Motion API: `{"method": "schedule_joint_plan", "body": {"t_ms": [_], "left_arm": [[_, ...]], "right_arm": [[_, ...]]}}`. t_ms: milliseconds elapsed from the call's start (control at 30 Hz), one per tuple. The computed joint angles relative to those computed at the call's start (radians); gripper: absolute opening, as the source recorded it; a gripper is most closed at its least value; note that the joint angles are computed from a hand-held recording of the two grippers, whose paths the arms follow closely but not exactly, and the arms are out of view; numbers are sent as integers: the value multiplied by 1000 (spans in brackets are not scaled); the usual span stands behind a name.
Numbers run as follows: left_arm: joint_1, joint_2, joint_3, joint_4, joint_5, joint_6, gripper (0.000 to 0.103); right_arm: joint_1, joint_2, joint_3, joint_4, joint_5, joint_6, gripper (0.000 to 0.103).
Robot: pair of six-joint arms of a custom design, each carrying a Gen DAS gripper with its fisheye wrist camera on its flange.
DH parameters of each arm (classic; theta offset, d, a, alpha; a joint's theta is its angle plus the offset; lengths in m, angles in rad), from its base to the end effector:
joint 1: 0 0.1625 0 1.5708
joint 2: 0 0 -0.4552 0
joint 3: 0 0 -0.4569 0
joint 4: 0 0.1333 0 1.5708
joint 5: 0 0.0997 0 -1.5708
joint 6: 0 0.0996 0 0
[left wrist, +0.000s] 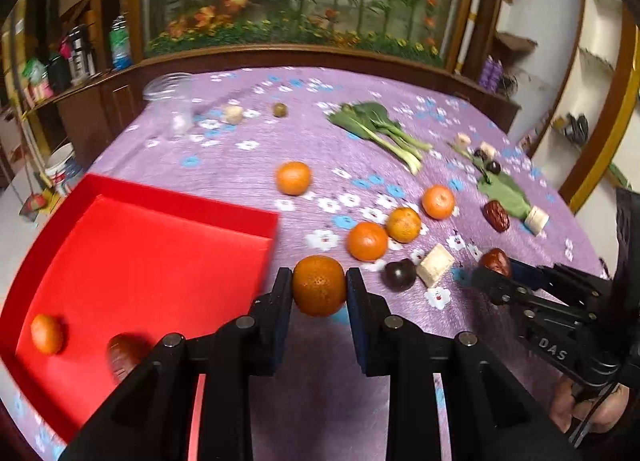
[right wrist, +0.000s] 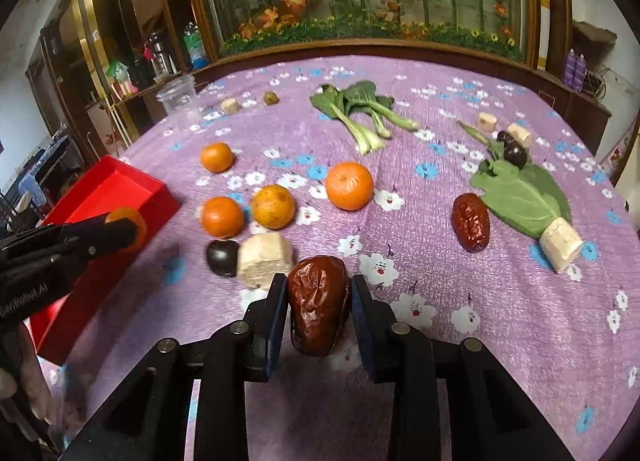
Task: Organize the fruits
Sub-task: 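Release the mandarin into the red tray while the right tool releases its date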
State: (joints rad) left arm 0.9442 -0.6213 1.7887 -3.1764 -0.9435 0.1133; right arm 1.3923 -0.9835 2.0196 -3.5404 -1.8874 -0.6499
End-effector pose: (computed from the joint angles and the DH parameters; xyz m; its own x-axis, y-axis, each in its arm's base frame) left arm -0.2399 -0.6584 -0.0235 -0.7367 0.3542 -0.5761 0.6182 0.6979 -0.3615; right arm -0.0095 -0.6288 0.1721 -0.7731 -0.0239 0.6338 -0.4549 0.7173 -0.5278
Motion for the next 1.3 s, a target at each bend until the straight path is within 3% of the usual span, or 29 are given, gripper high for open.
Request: {"method": "schedule_joint_plan", "body": {"t_ms": [400, 600, 900, 1200, 1300], "left_arm": [[46, -143, 147, -123, 78, -86, 26], [92, -184, 173, -135, 143, -133, 26], [140, -221, 187, -147, 127, -151, 27], [144, -254, 213, -208, 120, -147, 53], [137, -268, 226, -234, 125, -141, 55]], "right_arm": [[110, -19, 47, 83, 49, 27, 34], [180, 66, -34, 213, 41, 59, 34], [245, 232, -187, 303, -38, 58, 35], [268, 304, -262, 343, -62, 38, 36], [274, 301, -248, 307, -68, 10, 37]]}}
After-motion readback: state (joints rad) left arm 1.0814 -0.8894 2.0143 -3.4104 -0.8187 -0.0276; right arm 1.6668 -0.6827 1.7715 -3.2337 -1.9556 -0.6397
